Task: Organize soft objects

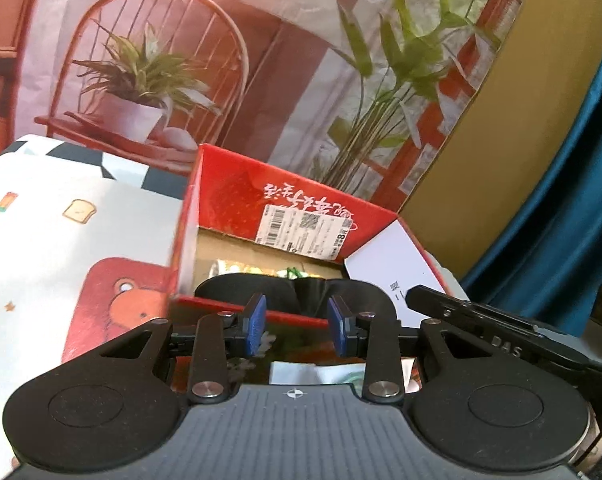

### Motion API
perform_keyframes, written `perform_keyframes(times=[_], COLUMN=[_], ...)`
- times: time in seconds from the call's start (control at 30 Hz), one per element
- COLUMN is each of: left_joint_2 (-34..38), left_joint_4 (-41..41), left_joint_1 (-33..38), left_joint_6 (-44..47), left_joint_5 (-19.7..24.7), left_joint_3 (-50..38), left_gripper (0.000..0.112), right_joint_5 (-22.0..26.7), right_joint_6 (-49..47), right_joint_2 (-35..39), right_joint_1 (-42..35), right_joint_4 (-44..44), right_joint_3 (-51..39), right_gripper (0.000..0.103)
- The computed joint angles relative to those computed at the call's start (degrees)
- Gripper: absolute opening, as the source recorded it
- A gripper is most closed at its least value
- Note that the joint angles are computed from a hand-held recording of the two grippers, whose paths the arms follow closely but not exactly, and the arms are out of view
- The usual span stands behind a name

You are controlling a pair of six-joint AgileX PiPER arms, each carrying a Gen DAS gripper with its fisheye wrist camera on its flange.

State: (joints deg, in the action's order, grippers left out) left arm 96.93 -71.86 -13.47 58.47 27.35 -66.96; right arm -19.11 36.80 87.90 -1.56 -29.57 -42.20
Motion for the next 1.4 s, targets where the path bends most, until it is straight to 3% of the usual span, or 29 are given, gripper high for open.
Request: perform_keyframes(times=[0.1, 0.27, 0.37, 0.53, 0.7, 0.83, 1.07, 1.17, 1.3, 1.4], left_joint_2=[-1.29, -0.88, 1.04, 3.70, 3.61, 3.48, 2.98, 2.56, 1.89, 0.24], left_joint_4=[-0.26, 3.99, 6.72, 9.01, 7.92, 8.72, 8.00, 9.15, 7.21, 4.91], left_joint_1=[1.05, 0.90, -0.13, -1.99, -2.72, -3.68, -4.18, -4.48, -3.86, -3.43], left_joint_6=[0.98, -0.54, -2.74, -4.08, -1.86, -1.53, -0.20, -0.92, 0.38, 2.29], left_joint_5=[2.19, 3.89, 3.42, 1.92, 1.59, 1.03, 1.89, 1.07, 0.63, 0.53], left_joint_3=[2.18, 4.80, 4.81, 4.66, 5.21, 5.29, 5.65, 5.99, 7.28, 8.60], left_gripper=[0.037, 0.043, 0.046, 0.051, 0.060, 0.060, 0.055, 0.040, 0.037, 0.036], right_joint_5=[-2.59, -5.11, -3.99, -5.07, -6.30, -9.49, -10.14, -9.90, -11.14, -10.38], right_joint_6=[1.61, 4.52, 6.75, 9.16, 12.84, 20.74, 25.27, 25.90, 27.73, 27.46], right_joint_2=[-2.73, -6.13, -4.67, -0.31, 2.12, 3.23, 3.61, 3.06, 2.37, 1.10], right_joint_1=[-0.65, -2.35, -3.02, -4.38, -5.60, -7.79, -7.67, -7.43, -8.50, -8.38], right_joint_4=[-3.44, -8.25, -10.03, -10.33, -12.46, -20.90, -25.51, -26.28, -28.66, -28.02], right_joint_3=[3.66, 10.48, 11.90, 12.70, 12.93, 12.51, 11.64, 11.56, 11.80, 12.30], right_gripper=[0.002, 0.014, 0.021, 0.044, 0.050, 0.049, 0.042, 0.039, 0.031, 0.018])
